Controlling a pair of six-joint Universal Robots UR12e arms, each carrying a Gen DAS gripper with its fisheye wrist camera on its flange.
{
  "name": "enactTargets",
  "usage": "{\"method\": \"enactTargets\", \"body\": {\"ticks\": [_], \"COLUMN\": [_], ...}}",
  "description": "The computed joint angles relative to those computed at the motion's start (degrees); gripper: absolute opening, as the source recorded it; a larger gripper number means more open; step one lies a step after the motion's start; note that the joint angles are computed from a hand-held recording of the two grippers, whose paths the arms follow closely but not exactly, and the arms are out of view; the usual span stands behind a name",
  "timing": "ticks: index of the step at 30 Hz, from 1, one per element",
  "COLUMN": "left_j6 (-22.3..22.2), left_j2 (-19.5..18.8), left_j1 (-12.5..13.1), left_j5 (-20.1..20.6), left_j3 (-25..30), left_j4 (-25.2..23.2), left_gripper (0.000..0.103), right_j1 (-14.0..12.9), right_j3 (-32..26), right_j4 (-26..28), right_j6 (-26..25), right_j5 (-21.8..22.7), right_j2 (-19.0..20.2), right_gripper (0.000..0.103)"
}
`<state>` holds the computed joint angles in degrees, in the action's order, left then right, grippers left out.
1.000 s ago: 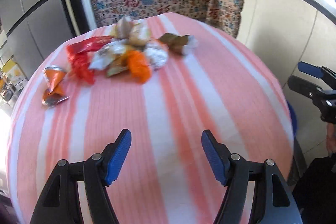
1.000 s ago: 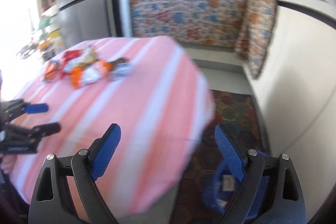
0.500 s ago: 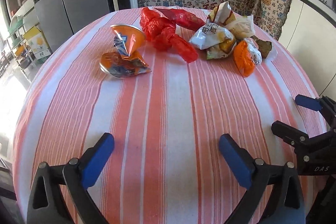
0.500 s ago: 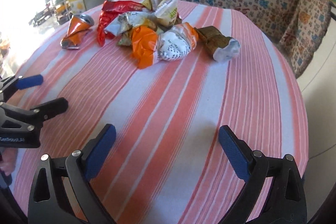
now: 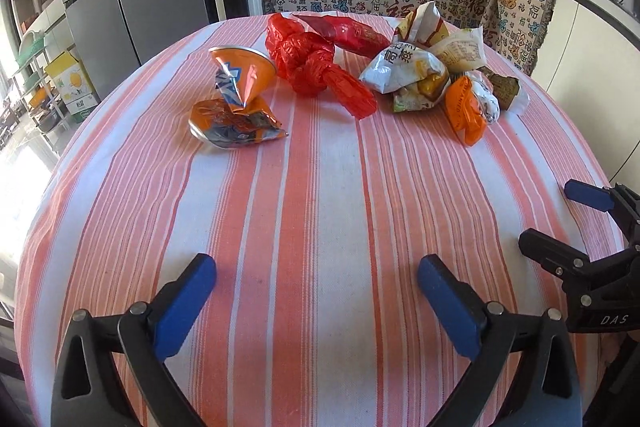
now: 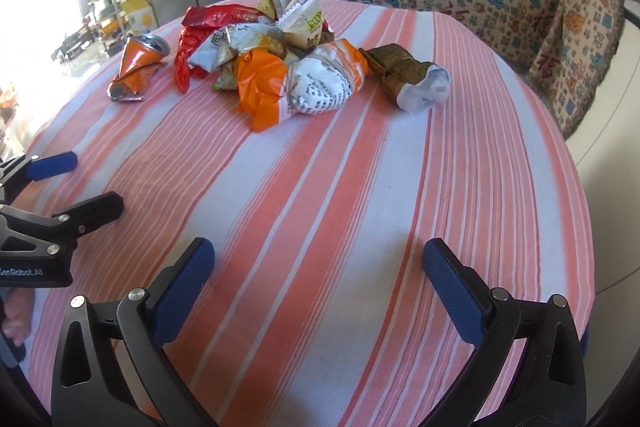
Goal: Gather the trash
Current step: 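Bring both tools back above the table facing the remaining wrappers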
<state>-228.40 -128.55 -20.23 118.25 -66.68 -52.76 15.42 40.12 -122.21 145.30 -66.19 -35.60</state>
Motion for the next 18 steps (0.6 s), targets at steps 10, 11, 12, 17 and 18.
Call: {"method": "enactTargets", "body": {"ticks": [10, 11, 12, 17, 18], "left_j6": [-0.1, -0.1, -0.1, -0.2, -0.5], "left_j2": [0.0, 0.0, 0.0, 0.9, 1.5], "left_j1": [0.0, 0.0, 0.0, 0.4, 0.6], "left_j5": [0.0, 0.1, 0.0, -1.5, -2.2], "left_j3": [0.0, -0.1, -0.1, -2.0, -3.3], "left_j4": [0.0, 0.1, 0.1, 4.7, 7.6], "left_gripper": [0.103, 0.103, 0.103, 0.102, 0.102], "right_j1": [0.1, 0.1, 0.1, 0.1, 0.1], "right_j3": [-0.3, -0.2, -0.2, -0.2, -0.2], "right_j4": [0.1, 0.1, 0.1, 0.1, 0.1], "right_j6": [0.1, 0.1, 0.1, 0.1, 0.2], "right_j5": [-0.1, -0.1, -0.1, -0.1, -0.1], "right_j2": [0.1, 0.1, 0.1, 0.1, 0.1], "right_gripper": [0.102, 0.102, 0.102, 0.102, 0.102]}}
